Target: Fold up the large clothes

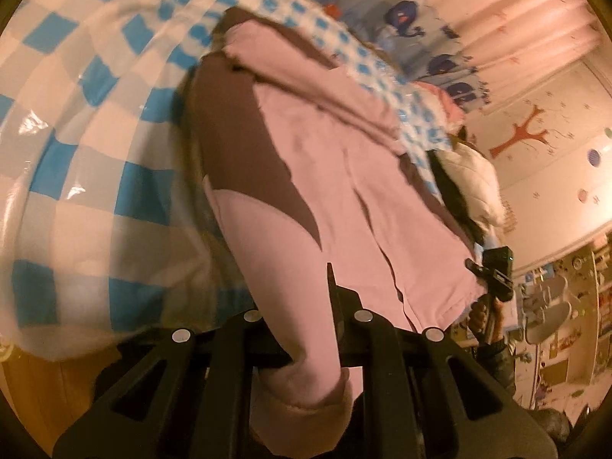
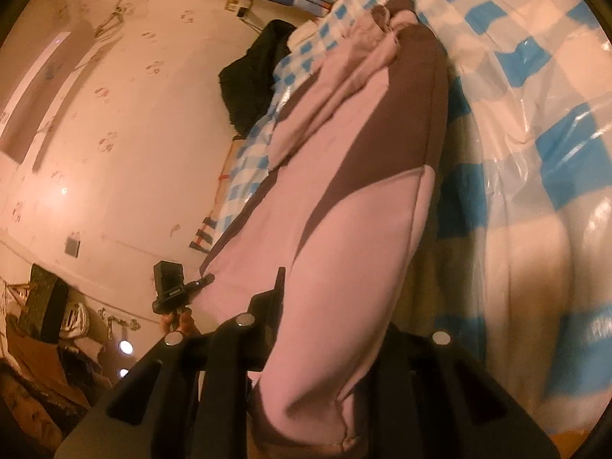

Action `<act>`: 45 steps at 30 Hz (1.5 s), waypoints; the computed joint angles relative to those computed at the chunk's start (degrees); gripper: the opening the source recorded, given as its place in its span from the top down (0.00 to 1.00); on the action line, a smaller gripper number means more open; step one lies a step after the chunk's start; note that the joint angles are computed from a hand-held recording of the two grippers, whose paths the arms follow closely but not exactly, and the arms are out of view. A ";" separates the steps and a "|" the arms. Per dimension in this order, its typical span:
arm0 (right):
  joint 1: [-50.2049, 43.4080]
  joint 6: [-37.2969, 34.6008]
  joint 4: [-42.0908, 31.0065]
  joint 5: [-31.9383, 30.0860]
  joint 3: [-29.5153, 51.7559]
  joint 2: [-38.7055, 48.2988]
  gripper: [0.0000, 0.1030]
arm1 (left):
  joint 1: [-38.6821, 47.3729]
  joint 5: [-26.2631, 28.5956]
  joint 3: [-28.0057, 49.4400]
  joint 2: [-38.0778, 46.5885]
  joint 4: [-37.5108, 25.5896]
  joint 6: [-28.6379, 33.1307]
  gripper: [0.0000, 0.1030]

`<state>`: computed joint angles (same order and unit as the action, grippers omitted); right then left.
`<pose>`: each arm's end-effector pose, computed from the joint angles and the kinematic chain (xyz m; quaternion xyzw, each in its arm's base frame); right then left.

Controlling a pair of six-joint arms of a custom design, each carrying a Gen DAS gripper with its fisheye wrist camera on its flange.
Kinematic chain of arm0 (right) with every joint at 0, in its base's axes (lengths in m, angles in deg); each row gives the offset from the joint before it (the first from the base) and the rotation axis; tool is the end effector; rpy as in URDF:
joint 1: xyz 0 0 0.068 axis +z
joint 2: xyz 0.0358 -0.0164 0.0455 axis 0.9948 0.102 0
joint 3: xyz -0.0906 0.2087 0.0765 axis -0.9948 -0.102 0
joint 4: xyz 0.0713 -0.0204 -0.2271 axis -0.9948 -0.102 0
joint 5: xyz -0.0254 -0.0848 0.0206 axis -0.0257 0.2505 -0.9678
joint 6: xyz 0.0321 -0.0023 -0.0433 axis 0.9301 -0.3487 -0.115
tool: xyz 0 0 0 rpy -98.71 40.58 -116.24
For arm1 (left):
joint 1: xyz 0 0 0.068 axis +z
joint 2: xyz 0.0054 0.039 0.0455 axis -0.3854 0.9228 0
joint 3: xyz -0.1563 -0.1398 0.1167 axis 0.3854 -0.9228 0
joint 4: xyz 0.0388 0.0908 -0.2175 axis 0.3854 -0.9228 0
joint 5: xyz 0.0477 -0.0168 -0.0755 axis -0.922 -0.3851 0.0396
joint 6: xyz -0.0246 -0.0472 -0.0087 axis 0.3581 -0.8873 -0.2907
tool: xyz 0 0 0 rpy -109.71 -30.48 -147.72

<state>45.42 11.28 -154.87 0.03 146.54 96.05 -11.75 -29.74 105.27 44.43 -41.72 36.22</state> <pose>0.2289 -0.1429 0.1189 0.0423 0.8355 0.5085 0.2039 0.2143 0.0165 0.1958 0.0193 0.9207 -0.3404 0.1901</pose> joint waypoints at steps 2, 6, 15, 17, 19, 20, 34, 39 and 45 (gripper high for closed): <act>-2.85 -6.31 -5.20 1.74 -0.76 -0.73 0.81 | 0.88 1.49 -0.52 -4.66 -4.99 2.14 0.88; -6.65 -12.71 -8.75 7.02 -2.55 -0.25 0.80 | 3.62 2.63 -4.55 -8.94 -12.17 10.27 0.87; -7.95 -8.69 -3.92 12.21 0.76 11.10 0.32 | 11.95 2.37 -12.37 10.18 -2.54 18.89 0.34; -7.90 -7.96 -3.96 12.55 1.90 12.85 0.32 | 12.04 2.46 -12.03 12.11 -1.57 18.60 0.30; -7.77 -8.05 -4.17 12.27 2.52 13.86 0.31 | 11.19 2.78 -12.13 13.31 -0.01 17.27 0.28; -7.75 -8.06 -4.49 12.01 3.19 14.49 0.31 | 10.40 2.81 -13.03 13.00 1.18 16.42 0.28; -6.81 -9.10 1.42 8.48 -5.68 5.01 0.78 | 1.23 1.98 -19.70 -1.29 8.33 4.17 0.78; -9.97 -16.34 -4.60 7.41 -6.40 3.36 0.81 | 2.35 3.46 -17.44 -10.58 0.12 5.41 0.87; -14.09 -23.22 -10.04 12.24 -7.85 1.46 0.76 | 5.94 4.44 -13.92 -16.03 -14.17 17.05 0.85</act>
